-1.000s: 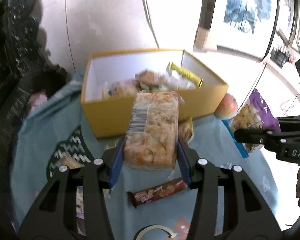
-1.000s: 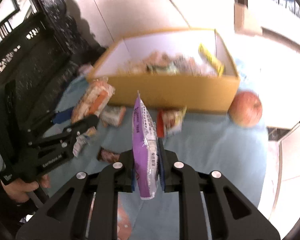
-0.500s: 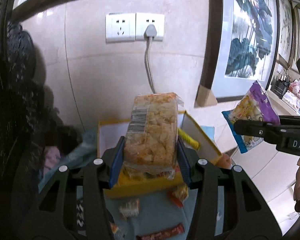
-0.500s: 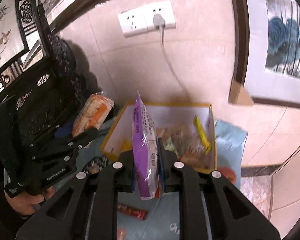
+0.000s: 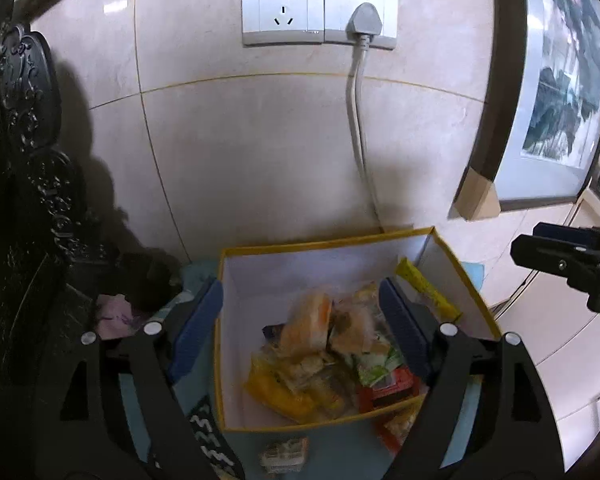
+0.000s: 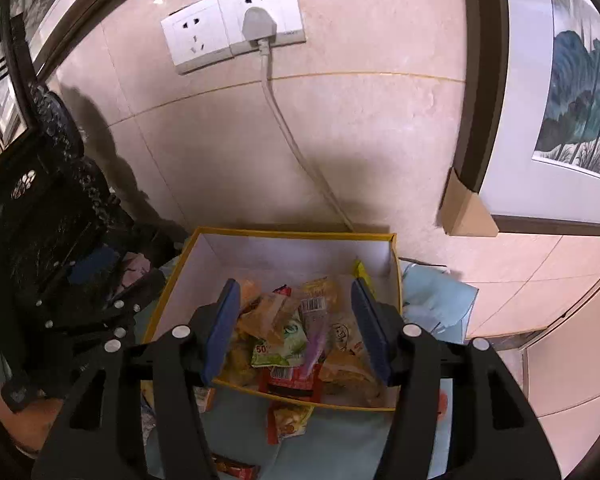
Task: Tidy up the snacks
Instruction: 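Carry both bags over the yellow box and open both tools to drop them, then grasp the white-wrapped pack with the left tool while the right tool grasps the yellow-red snack bag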
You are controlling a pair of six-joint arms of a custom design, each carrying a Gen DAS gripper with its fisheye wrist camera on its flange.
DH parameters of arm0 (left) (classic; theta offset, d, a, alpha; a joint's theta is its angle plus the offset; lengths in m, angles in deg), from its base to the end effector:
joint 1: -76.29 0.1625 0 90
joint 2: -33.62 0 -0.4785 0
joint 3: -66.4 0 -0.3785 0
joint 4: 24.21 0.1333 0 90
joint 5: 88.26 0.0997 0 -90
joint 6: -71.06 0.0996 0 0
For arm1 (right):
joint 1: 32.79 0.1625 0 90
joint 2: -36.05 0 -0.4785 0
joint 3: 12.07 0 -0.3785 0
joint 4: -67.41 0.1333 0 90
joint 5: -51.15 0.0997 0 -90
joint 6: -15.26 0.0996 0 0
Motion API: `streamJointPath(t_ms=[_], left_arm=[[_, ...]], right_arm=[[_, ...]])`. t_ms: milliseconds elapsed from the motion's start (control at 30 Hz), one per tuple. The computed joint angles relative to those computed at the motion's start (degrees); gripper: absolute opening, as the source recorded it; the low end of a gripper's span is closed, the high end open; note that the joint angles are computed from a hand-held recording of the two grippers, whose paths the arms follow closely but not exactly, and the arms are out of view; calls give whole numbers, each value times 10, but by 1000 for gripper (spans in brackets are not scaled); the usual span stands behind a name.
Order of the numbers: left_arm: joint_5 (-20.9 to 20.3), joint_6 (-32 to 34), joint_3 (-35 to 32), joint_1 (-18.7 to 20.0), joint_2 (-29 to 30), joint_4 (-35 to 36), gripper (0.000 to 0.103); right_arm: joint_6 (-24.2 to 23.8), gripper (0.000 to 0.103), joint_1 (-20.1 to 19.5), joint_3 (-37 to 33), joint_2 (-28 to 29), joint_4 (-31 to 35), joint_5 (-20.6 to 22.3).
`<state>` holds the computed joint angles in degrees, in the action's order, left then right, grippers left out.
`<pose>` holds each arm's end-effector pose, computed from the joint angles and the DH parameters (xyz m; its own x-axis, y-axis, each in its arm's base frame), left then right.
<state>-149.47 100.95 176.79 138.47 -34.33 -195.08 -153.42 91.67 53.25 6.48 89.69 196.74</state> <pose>-0.1157 -0.6076 0.3442 -0.6109 0.4703 -0.6368 0.7728 0.5288 -0.3509 0.4205 -0.5223 0.0770 -0.7935 0.1769 0.5823 -0.3307 0.6779 -0.6566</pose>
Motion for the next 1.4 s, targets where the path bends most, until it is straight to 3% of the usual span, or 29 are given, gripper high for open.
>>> streamJointPath(t_ms=[467, 733, 1333, 1367, 1400], left_arm=[[-15, 11, 89, 42, -59, 17, 85], [28, 45, 143, 103, -45, 3, 85], [51, 52, 111, 143, 57, -35, 85], [49, 50, 110, 147, 59, -27, 83], [36, 53, 111, 150, 55, -30, 68]], right_arm=[[81, 59, 11, 69, 30, 6, -36], [161, 59, -21, 79, 98, 58, -62], [141, 59, -84, -18, 185, 97, -70], [148, 59, -87, -18, 186, 99, -77], [146, 54, -87, -18, 187, 98, -76]])
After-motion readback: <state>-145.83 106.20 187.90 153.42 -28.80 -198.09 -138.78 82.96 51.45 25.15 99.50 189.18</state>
